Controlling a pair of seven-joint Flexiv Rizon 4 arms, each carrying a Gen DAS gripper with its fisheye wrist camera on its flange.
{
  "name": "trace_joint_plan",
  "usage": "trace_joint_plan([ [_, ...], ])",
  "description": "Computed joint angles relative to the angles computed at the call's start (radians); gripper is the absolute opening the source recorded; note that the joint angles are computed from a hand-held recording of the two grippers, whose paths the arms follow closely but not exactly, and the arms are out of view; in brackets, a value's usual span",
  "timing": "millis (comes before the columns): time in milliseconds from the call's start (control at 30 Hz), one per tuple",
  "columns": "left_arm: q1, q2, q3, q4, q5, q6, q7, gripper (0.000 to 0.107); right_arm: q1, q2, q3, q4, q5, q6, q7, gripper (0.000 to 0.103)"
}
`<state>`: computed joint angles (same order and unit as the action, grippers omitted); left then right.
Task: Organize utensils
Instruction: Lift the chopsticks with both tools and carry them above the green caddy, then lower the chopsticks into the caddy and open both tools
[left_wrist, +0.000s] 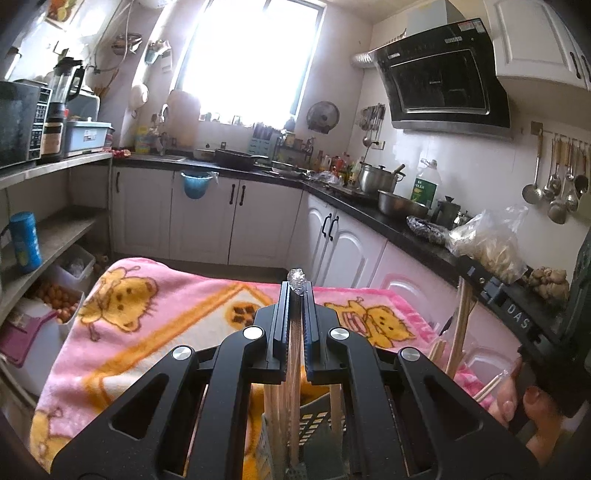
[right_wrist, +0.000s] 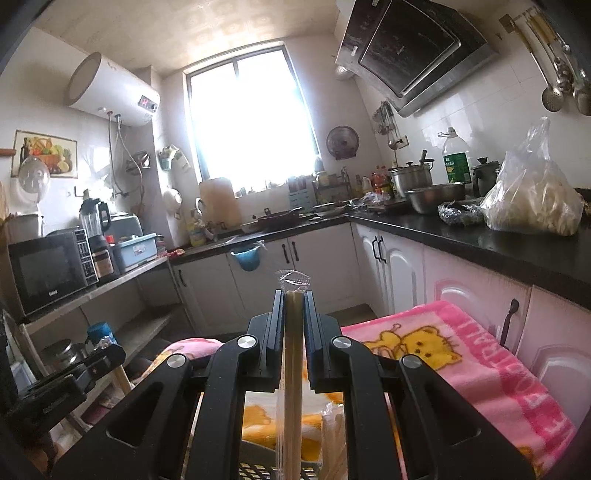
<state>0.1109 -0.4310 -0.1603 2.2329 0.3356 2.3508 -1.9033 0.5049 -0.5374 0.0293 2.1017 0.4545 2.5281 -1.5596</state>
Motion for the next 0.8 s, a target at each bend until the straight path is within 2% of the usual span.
trace_joint_plan([
  [400, -0.034, -0.067, 0.005, -0.01, -0.036, 0.015, 0.051, 0.002, -0.015, -0.081, 0.017, 0.019, -0.086, 0.043, 0.04, 0.01],
  [633, -0.037, -0.075, 0.003, 0.001, -0.049, 0.021, 0.064, 0.002, -0.03, -0.057, 0.027, 0.03, -0.123, 0.127, 0.069, 0.01],
  [800, -0.036, -0.077, 0.001, 0.004, -0.051, 0.023, 0.069, 0.002, -0.013, -0.047, 0.018, -0.018, -0.096, 0.16, 0.031, 0.01],
])
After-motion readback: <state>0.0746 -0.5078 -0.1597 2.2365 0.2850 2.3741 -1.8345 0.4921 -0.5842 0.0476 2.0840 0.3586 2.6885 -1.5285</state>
